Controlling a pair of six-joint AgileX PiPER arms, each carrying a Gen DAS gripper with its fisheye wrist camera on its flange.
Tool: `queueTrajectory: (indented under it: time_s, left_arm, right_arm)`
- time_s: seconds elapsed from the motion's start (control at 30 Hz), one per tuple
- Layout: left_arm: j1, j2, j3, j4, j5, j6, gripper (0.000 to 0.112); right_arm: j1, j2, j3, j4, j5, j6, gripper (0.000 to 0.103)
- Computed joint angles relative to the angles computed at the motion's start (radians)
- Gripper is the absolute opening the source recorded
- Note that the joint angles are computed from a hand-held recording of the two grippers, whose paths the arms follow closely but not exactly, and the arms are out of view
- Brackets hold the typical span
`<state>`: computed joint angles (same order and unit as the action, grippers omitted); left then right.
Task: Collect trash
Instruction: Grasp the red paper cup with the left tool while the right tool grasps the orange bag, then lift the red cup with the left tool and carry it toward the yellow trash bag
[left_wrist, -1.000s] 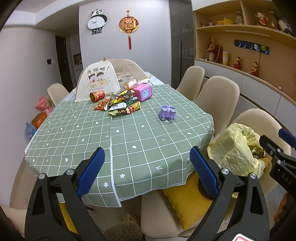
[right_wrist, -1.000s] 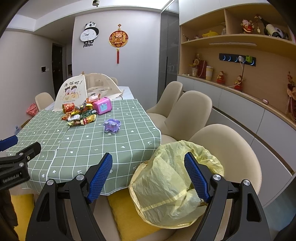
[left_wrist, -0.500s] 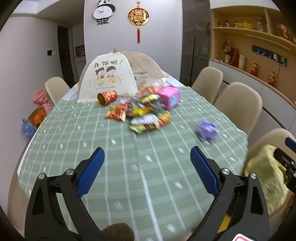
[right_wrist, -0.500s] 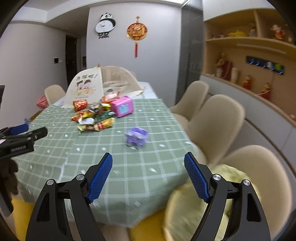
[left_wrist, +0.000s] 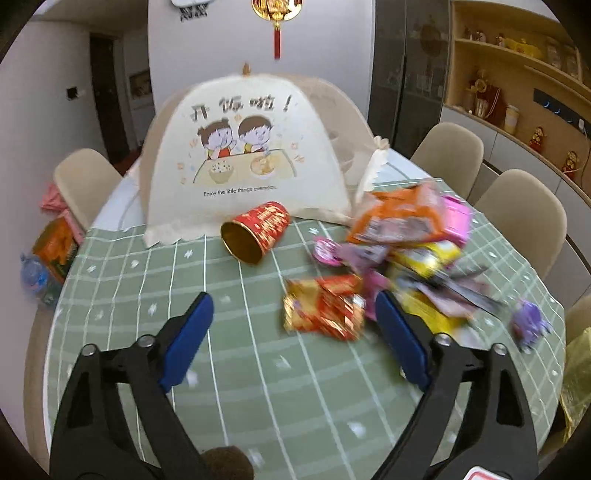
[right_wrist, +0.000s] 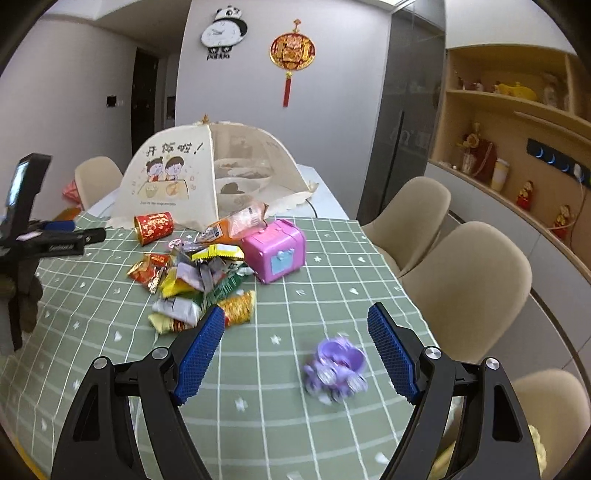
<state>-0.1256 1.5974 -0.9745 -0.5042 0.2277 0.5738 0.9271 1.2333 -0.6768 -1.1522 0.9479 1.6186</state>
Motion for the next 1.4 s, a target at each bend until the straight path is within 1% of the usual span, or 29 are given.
queueTrajectory:
  time_s: [0.07,0.1,0.17,0.2,0.3,0.43,0.47,0.53,0.57,0.6,0.63,0.67,0.7,0.73,0.8,0.83,0.9,0.93,1.0,1.07,1.1,1.13,1.2,1.27,1.3,1.4]
  left_arm:
    - [0.048,0.130,-0.139,-0.109,0.034,0.131,0.082]
    - [0.062,0.185,-0.205,-0.128,0.051,0.158,0.082]
    - [0.075,0.292,-0.344,-0.076,0.086,0.125,0.082]
    - [0.078,0.349,-0.426,-0.036,0.117,0.093,0.082]
    - [0.076,0.522,-0.688,0.088,0.238,0.004,0.082]
    - [0.050,0.709,-0.995,0.258,0.406,-0.132,0.082]
    - [0.045,0.767,-1.089,0.289,0.468,-0.168,0.080]
    - [0.042,0.832,-1.194,0.320,0.545,-0.207,0.076]
    - [0.039,0.862,-1.244,0.342,0.587,-0.238,0.073]
    - [0.038,0.877,-1.266,0.350,0.608,-0.259,0.066]
    - [0.041,0.869,-1.248,0.340,0.603,-0.263,0.063]
    - [0.046,0.835,-1.190,0.321,0.572,-0.259,0.056]
    - [0.049,0.800,-1.131,0.304,0.541,-0.252,0.052]
    - [0.053,0.761,-1.067,0.276,0.515,-0.236,0.052]
    - [0.066,0.634,-0.872,0.196,0.442,-0.187,0.052]
    - [0.068,0.580,-0.790,0.170,0.416,-0.174,0.052]
    - [0.074,0.458,-0.611,0.118,0.366,-0.152,0.052]
    - [0.072,0.394,-0.516,0.117,0.332,-0.165,0.052]
    - [0.064,0.309,-0.379,0.138,0.278,-0.212,0.053]
    - [0.058,0.233,-0.245,0.145,0.228,-0.270,0.053]
    - [0.055,0.203,-0.188,0.159,0.210,-0.320,0.053]
    - [0.053,0.191,-0.169,0.179,0.210,-0.363,0.053]
    - [0.045,0.138,-0.073,0.173,0.184,-0.408,0.053]
    - [0.040,0.102,-0.009,0.135,0.163,-0.395,0.053]
    - [0.037,0.090,0.008,0.128,0.155,-0.393,0.053]
    - [0.032,0.055,0.036,0.111,0.144,-0.372,0.053]
  right_arm:
    - [-0.073,0.067,-0.049,0.026,-0.077,-0.044,0.076]
    - [-0.092,0.091,-0.066,0.036,-0.095,-0.061,0.076]
    - [-0.125,0.150,-0.103,0.055,-0.113,-0.094,0.076]
    - [-0.140,0.168,-0.110,0.065,-0.126,-0.105,0.076]
    - [-0.175,0.191,-0.107,0.096,-0.168,-0.134,0.076]
    - [-0.207,0.222,-0.107,0.125,-0.182,-0.163,0.076]
    - [-0.213,0.224,-0.104,0.128,-0.183,-0.168,0.076]
    - [-0.235,0.224,-0.100,0.138,-0.201,-0.183,0.076]
    - [-0.246,0.224,-0.101,0.141,-0.212,-0.191,0.076]
    - [-0.257,0.227,-0.104,0.141,-0.223,-0.198,0.076]
    - [-0.270,0.233,-0.112,0.137,-0.239,-0.212,0.076]
    - [-0.280,0.241,-0.122,0.130,-0.251,-0.224,0.076]
    - [-0.288,0.250,-0.134,0.125,-0.260,-0.235,0.076]
    - [-0.301,0.262,-0.153,0.114,-0.279,-0.250,0.076]
    - [-0.325,0.286,-0.192,0.105,-0.311,-0.276,0.076]
    - [-0.348,0.313,-0.235,0.114,-0.341,-0.311,0.076]
    - [-0.377,0.369,-0.318,0.130,-0.369,-0.366,0.076]
    - [-0.387,0.396,-0.356,0.133,-0.376,-0.384,0.076]
    - [-0.409,0.470,-0.455,0.154,-0.374,-0.437,0.076]
    - [-0.444,0.565,-0.586,0.235,-0.379,-0.532,0.076]
    - [-0.464,0.624,-0.672,0.300,-0.380,-0.591,0.076]
    - [-0.475,0.660,-0.723,0.336,-0.380,-0.621,0.076]
    - [-0.489,0.743,-0.843,0.393,-0.354,-0.671,0.076]
    - [-0.489,0.850,-1.002,0.428,-0.273,-0.727,0.076]
    - [-0.485,0.912,-1.093,0.434,-0.218,-0.756,0.076]
    - [-0.484,1.004,-1.229,0.458,-0.121,-0.821,0.076]
